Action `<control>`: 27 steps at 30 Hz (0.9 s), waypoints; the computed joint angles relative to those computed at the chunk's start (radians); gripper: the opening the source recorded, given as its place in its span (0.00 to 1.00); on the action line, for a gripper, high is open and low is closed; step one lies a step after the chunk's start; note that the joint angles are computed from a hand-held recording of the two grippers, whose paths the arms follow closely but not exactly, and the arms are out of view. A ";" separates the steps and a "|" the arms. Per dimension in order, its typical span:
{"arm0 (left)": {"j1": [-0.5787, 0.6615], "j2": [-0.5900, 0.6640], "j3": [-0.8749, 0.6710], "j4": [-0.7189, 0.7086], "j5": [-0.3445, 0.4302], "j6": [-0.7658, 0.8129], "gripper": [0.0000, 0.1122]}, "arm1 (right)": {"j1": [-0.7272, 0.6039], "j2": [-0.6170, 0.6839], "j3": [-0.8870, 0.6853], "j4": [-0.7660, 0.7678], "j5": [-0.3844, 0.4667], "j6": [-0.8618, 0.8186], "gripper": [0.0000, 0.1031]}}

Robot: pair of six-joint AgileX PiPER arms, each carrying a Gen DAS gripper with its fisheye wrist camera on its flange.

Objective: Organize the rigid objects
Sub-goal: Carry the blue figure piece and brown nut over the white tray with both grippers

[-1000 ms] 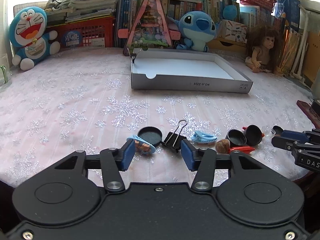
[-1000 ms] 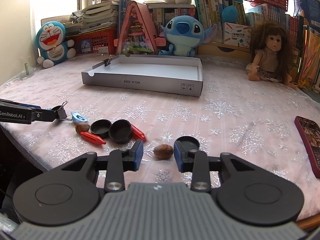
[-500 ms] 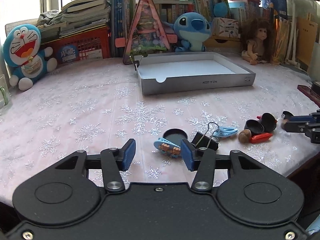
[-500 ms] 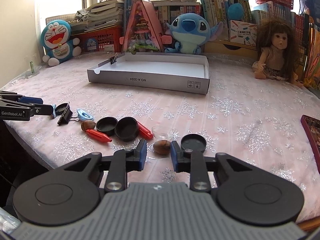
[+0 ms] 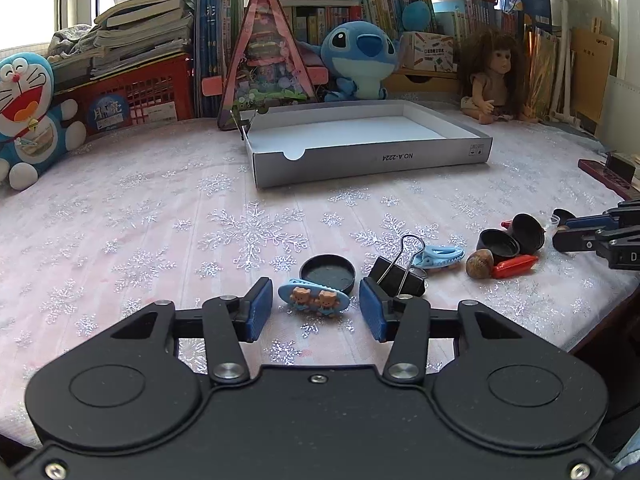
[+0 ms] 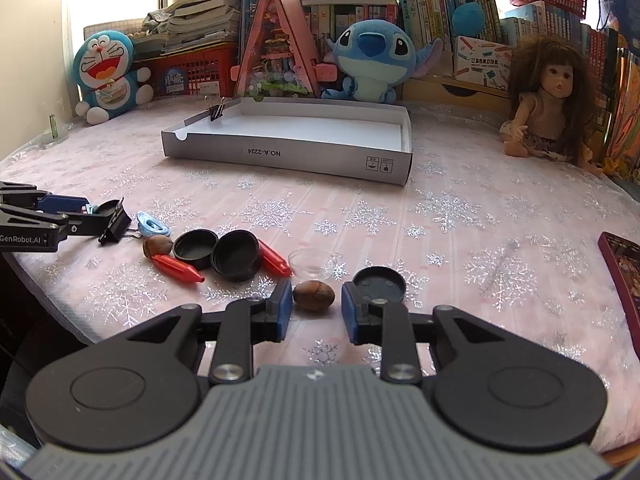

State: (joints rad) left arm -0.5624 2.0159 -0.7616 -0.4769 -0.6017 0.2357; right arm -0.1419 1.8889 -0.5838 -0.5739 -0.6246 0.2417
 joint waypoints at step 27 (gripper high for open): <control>-0.024 -0.018 -0.290 -0.557 0.158 0.500 0.31 | 0.009 -0.039 -0.156 -0.047 0.138 0.162 0.25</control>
